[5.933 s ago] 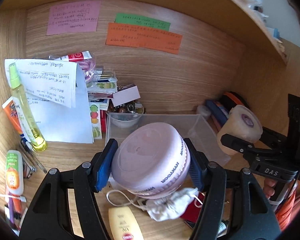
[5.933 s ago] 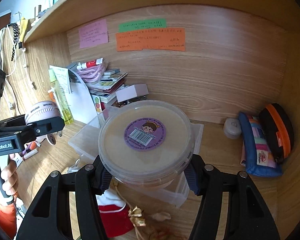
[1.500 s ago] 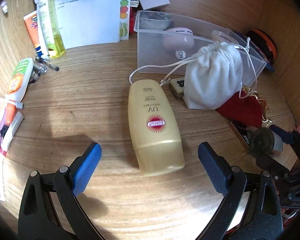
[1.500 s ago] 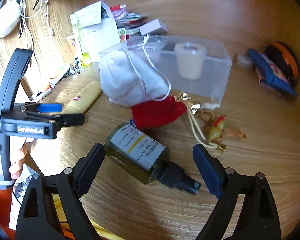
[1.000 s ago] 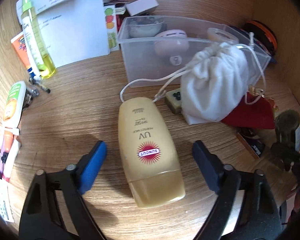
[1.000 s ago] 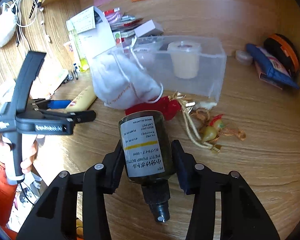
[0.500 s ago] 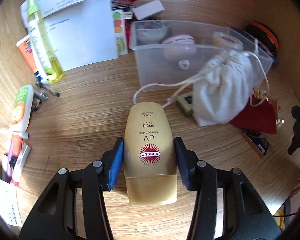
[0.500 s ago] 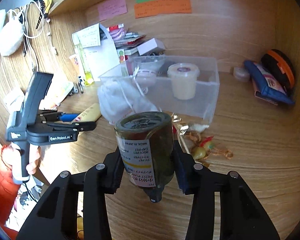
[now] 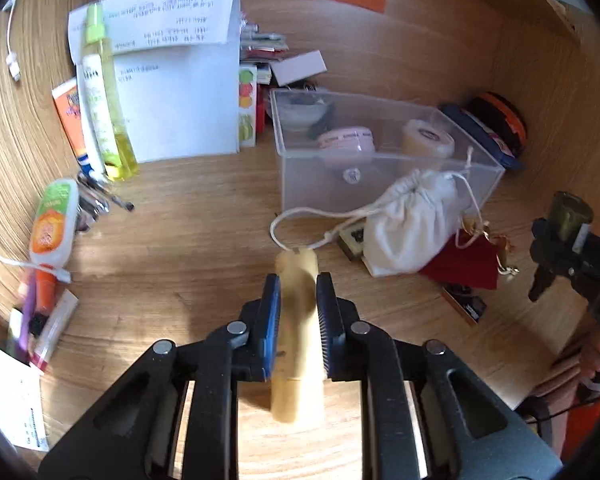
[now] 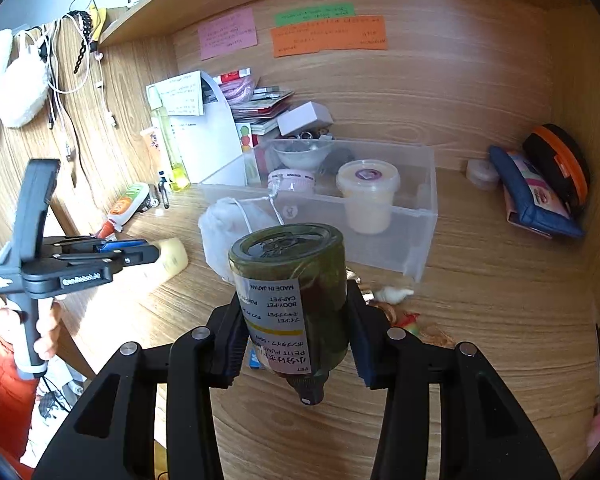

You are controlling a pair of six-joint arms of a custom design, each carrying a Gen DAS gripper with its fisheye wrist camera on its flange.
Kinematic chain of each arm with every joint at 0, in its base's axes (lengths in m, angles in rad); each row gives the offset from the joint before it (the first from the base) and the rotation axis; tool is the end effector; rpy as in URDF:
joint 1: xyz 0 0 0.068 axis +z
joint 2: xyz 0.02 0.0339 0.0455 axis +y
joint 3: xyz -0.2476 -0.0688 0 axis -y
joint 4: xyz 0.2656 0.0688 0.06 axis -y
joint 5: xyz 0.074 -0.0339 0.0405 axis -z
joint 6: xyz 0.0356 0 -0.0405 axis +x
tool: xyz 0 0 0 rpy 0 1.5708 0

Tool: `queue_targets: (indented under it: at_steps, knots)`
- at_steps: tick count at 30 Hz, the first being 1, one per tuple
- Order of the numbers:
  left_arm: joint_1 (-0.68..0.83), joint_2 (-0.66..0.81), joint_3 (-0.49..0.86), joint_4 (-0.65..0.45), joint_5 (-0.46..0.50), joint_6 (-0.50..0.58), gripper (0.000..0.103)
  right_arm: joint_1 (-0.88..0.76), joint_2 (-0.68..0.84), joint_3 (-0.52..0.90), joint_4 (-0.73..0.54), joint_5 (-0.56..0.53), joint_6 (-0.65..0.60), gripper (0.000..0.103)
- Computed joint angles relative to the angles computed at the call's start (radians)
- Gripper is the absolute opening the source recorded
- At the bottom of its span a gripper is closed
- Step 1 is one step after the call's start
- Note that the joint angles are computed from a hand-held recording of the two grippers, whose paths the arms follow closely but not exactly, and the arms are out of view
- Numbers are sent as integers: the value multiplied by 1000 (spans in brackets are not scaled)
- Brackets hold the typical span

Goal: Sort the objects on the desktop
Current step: 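Lift both held bottles and carry them toward the clear box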

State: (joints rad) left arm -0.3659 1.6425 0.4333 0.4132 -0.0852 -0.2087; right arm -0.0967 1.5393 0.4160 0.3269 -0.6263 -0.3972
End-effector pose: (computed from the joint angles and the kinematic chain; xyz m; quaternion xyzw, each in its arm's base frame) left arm 0.2480 -0.0918 0.0550 0.0566 0.9235 -0.0691 0.3731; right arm 0.2540 -0.0037 0.0740 -0.2469 0.8536 0.1888 0.4181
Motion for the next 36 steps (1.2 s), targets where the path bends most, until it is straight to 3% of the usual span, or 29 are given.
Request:
queue_targets:
  at_steps: [6,9,11,14,20,26,36]
  knots:
    - [-44,82,62,-5,-9,1,21,20,-13,-11,2,8,3,40]
    - [-62,137,104,-23,-40,11,33,18,-21,-15,-3,11,-5,40]
    - [-64,166,115,-12,-60,5,36,12,-23,-13,-9,3,-7,40]
    - [-45,167,119,-15,-41,-9,36,6,-27,-16,-10,-10,-12,40]
    - [15,234,156,-27,21,-32,47,17,-34,-23,-15,-20,-19,40]
    - [-17,247,147,-9,-36,-38,47,25,-30,-17,-13,-21,-18,40]
    - [-30,160,77,58,5,-52,47,33,-12,115,-84,-22,7,40]
